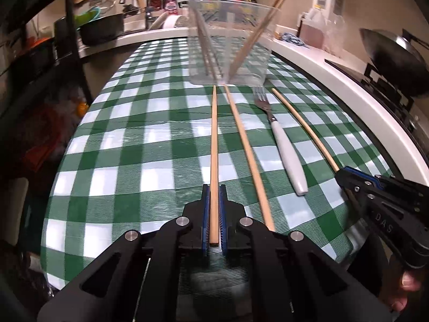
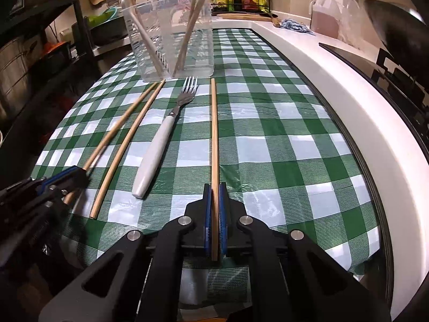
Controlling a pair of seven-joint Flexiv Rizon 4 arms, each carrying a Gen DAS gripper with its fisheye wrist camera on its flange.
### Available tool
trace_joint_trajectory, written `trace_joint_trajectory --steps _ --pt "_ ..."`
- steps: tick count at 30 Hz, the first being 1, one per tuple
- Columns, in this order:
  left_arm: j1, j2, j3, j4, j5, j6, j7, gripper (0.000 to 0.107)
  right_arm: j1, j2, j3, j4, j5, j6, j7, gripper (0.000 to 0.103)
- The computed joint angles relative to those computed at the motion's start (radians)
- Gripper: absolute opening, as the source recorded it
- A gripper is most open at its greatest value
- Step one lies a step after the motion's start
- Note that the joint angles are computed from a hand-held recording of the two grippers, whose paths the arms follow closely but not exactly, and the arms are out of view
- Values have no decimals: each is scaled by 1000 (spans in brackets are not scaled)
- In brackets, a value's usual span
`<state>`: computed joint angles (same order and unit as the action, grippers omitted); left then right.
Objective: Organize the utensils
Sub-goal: 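Lower both tools to the cloth and grasp a wooden chopstick with each, then lift the held chopsticks off the cloth with both tools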
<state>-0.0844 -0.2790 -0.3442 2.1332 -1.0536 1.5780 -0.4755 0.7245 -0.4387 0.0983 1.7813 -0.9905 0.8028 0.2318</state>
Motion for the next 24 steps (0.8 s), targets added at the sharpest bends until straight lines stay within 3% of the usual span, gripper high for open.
trace_joint_trajectory --steps 2,24 --pt "-16 -7 42 -6 64 -32 -58 7 2 1 0 1 1 -10 6 7" --pt "82 -17 -57 13 160 23 -132 7 11 -3 4 -5 -19 -50 21 7"
